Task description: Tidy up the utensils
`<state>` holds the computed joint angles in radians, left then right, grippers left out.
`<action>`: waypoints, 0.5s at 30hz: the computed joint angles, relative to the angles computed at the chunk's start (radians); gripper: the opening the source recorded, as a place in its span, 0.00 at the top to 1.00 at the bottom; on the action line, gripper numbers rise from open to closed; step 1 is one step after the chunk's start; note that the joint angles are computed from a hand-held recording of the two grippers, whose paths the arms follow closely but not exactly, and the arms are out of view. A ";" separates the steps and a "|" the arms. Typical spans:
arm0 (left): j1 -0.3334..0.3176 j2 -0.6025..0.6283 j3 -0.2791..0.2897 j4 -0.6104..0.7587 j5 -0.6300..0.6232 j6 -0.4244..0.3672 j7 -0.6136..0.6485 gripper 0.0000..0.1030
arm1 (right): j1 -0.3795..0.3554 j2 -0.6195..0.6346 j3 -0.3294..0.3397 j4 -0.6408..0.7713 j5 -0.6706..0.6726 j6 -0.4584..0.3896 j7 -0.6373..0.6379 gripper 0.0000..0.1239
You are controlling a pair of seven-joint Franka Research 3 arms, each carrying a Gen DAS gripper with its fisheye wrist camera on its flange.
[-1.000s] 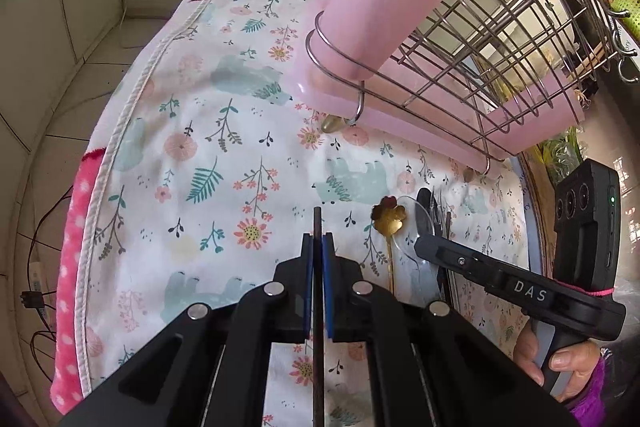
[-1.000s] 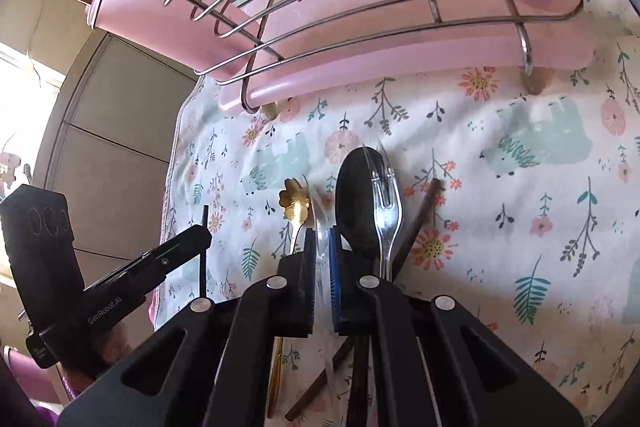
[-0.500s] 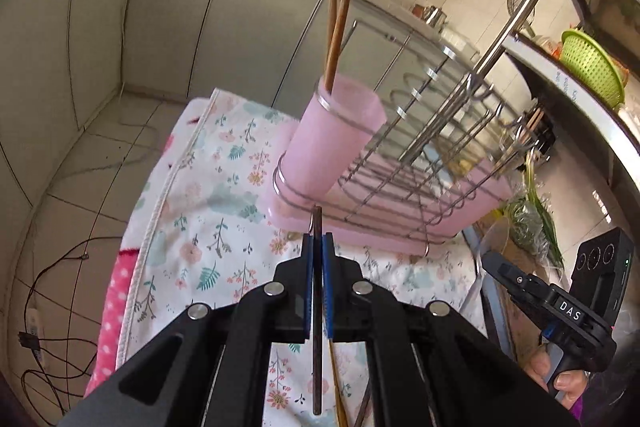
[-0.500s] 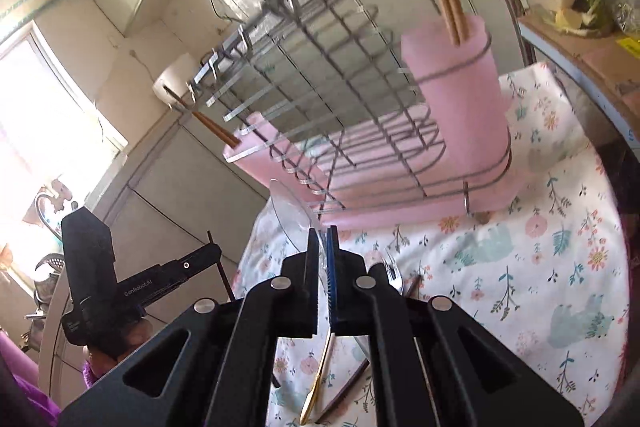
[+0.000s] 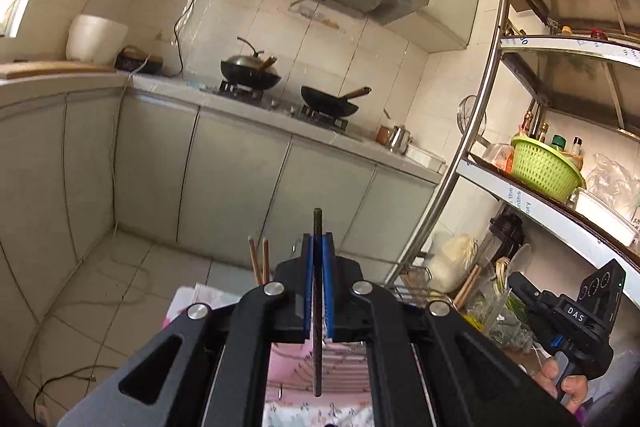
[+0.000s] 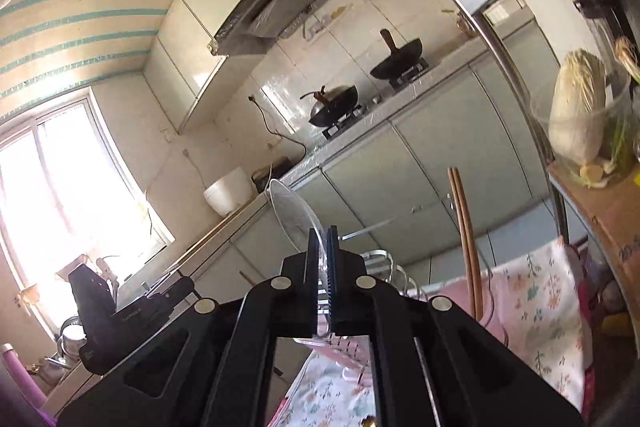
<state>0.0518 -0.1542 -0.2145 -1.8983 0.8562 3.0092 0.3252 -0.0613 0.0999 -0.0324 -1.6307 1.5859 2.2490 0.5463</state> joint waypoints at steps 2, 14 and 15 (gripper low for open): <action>0.030 0.024 -0.033 0.064 0.129 -0.038 -0.094 0.96 | 0.004 0.032 0.006 0.044 0.022 0.033 -0.022 0.97; -0.095 0.205 0.047 0.215 0.375 -0.165 -0.211 0.96 | -0.045 0.191 0.088 0.225 0.052 0.132 -0.104 0.97; -0.108 0.211 0.057 0.213 0.379 -0.168 -0.211 0.96 | -0.047 0.193 0.094 0.223 0.050 0.139 -0.109 0.97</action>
